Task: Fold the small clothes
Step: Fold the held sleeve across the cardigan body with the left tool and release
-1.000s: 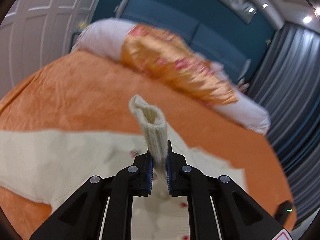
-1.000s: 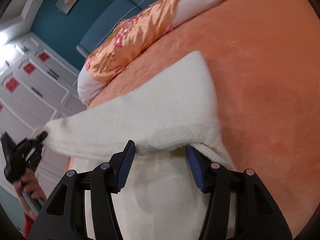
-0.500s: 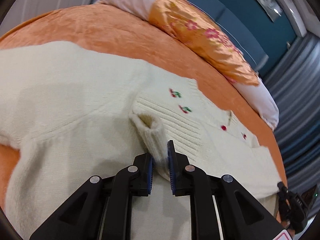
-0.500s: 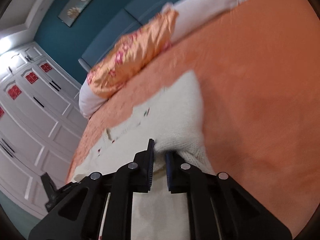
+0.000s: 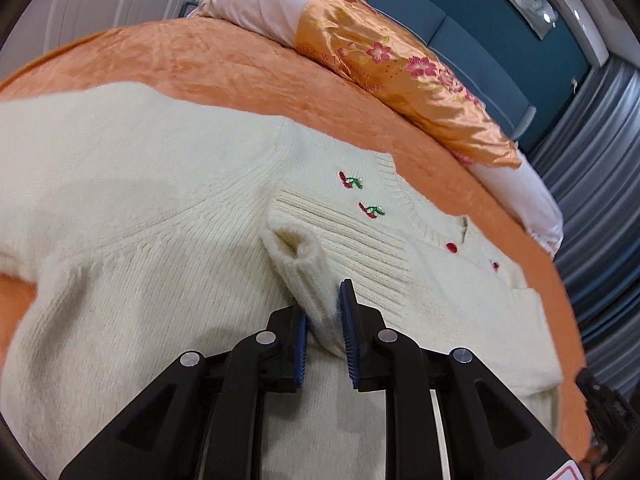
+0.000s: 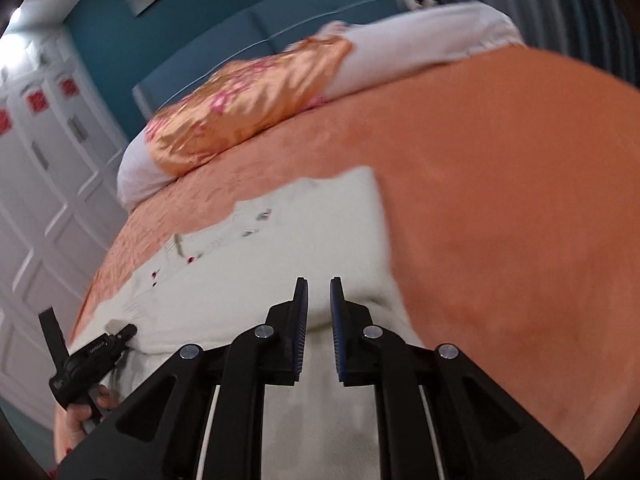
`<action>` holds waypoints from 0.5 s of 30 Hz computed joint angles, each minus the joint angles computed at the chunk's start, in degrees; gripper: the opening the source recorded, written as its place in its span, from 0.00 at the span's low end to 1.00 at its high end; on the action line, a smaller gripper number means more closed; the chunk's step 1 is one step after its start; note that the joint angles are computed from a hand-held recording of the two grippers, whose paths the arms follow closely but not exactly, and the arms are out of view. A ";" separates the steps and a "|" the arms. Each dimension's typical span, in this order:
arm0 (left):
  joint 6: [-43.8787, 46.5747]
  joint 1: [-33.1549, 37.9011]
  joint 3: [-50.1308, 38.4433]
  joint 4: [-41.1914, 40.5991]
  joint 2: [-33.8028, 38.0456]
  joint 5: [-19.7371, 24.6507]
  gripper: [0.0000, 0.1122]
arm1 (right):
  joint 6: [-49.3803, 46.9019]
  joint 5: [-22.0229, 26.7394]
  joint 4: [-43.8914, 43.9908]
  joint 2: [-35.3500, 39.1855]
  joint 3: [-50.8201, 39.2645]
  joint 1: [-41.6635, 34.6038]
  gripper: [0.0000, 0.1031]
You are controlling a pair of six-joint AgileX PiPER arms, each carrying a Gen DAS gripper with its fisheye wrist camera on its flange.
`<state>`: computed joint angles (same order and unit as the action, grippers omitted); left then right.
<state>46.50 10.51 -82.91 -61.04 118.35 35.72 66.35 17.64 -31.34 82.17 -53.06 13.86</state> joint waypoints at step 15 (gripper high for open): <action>-7.59 21.97 -2.03 11.29 -5.79 6.80 0.19 | 1.74 -0.38 -9.02 12.16 -3.33 -0.22 0.07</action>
